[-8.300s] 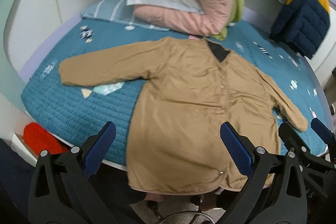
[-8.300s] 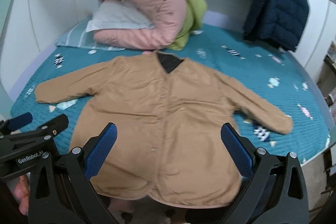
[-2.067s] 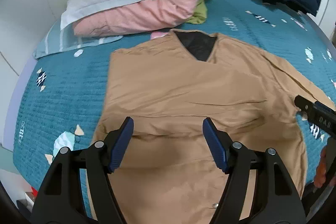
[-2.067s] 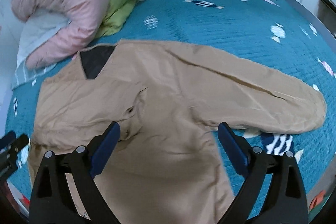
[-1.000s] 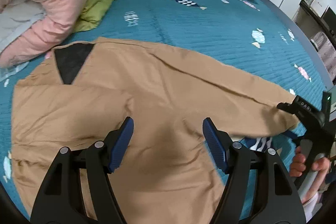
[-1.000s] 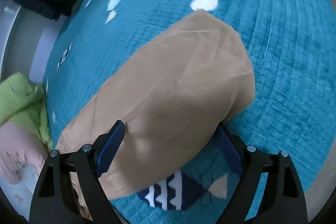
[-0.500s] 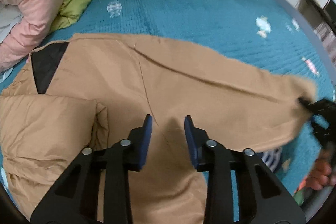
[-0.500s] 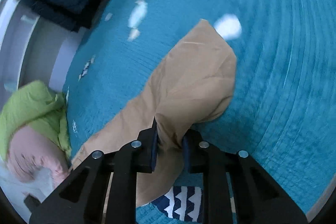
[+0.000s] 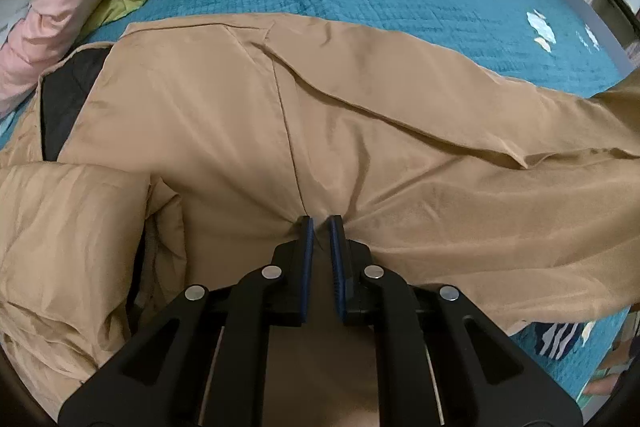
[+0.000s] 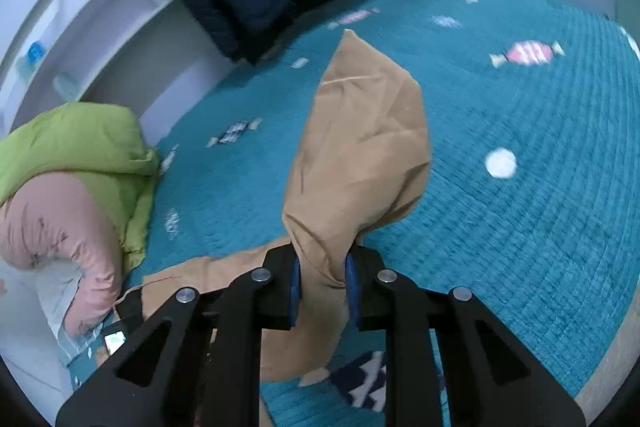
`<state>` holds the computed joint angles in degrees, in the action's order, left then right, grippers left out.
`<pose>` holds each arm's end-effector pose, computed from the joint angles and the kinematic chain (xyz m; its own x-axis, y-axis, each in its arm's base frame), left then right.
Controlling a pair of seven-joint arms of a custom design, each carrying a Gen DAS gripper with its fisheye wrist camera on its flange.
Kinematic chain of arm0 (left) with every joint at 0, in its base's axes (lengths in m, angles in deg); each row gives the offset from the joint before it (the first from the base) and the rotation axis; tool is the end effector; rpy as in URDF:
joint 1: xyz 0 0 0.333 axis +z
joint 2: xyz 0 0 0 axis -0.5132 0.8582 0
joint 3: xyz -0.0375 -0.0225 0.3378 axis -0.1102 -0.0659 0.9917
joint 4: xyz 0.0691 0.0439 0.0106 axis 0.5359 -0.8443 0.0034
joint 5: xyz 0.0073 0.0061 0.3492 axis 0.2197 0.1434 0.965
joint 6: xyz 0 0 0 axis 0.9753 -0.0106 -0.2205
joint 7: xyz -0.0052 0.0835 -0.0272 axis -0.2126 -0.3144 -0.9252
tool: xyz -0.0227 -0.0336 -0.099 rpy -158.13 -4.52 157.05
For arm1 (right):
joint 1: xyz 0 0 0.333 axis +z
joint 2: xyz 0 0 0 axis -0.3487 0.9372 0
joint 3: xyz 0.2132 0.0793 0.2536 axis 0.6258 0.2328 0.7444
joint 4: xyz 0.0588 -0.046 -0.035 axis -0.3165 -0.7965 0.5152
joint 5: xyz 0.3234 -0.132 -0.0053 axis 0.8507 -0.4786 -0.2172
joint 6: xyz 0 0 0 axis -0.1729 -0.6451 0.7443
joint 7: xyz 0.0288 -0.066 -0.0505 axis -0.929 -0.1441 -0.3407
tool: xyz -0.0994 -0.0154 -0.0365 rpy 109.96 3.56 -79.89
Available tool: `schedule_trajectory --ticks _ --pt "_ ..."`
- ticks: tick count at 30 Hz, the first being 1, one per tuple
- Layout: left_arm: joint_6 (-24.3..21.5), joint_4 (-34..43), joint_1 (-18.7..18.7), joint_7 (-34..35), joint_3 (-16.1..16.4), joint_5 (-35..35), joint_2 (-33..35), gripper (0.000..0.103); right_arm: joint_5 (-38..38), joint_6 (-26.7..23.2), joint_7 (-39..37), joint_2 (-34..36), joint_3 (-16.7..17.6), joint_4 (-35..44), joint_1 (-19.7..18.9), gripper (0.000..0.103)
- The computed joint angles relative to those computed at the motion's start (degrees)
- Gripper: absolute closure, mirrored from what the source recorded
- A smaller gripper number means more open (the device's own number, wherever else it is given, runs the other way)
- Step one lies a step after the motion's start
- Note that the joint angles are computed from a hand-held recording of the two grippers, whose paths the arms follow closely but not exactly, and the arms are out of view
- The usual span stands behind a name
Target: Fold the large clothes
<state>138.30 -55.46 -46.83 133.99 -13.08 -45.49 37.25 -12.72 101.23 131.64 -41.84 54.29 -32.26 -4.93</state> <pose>0.6464 -0.2898 0.4969 -0.1521 -0.9877 0.0357 -0.9212 0.1286 -0.3673 0.5319 0.1992 0.6315 -0.3803 -0.8166 -0.4342 -0.5390 0.5772 -0.6134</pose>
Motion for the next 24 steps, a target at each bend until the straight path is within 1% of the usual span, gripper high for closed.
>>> schedule_trajectory --ticks 4,7,8,9,11,12,14,15,18,21,24 --pt "1.5 -0.3 0.5 1.1 -0.2 -0.2 0.3 0.094 -0.5 -0.9 -1.2 2.0 0.6 4.8 1.4 0.086" --pt "-0.9 1.5 0.7 3.6 -0.7 -0.7 0.4 0.094 -2.4 -2.9 -0.9 3.9 0.6 9.6 3.7 0.086" --pt "-1.2 1.4 0.9 5.7 -1.0 -0.6 -0.4 0.094 -3.1 -3.3 -0.9 4.6 0.6 11.2 4.6 0.086" --pt "-0.6 0.5 0.9 6.9 -0.9 0.0 -1.4 0.093 -3.6 -3.6 -1.1 5.3 0.4 12.7 5.3 0.086" --pt "2.7 -3.6 0.9 7.8 -0.1 2.2 -4.9 0.093 -5.3 -4.8 -1.1 6.8 0.3 16.3 7.5 0.086" --pt "4.3 -5.7 1.9 8.5 -0.3 1.5 -7.0 0.093 -5.8 -5.4 -1.6 7.6 0.2 18.0 8.5 0.086" --pt "5.7 -8.5 4.7 10.2 -1.1 -2.8 -10.6 0.093 -7.2 -8.5 -4.0 10.1 0.3 23.4 11.4 0.086" --pt "6.3 -9.5 5.3 10.4 -0.9 -3.5 -11.8 0.093 -7.7 -9.9 -5.3 11.0 0.1 25.2 12.7 0.086" --pt "9.2 -14.3 7.9 11.8 0.1 -5.3 -17.5 0.093 -6.7 -12.8 -9.0 14.8 -0.4 31.6 16.1 0.086" --pt "10.2 -17.8 10.1 13.8 1.4 -6.1 -22.2 0.093 -4.7 -14.6 -12.1 18.4 -1.2 36.8 18.8 0.086" --pt "11.2 -20.4 11.9 15.6 2.7 -7.1 -25.5 0.093 -2.4 -17.9 -16.0 23.6 -1.9 44.8 21.7 0.086"
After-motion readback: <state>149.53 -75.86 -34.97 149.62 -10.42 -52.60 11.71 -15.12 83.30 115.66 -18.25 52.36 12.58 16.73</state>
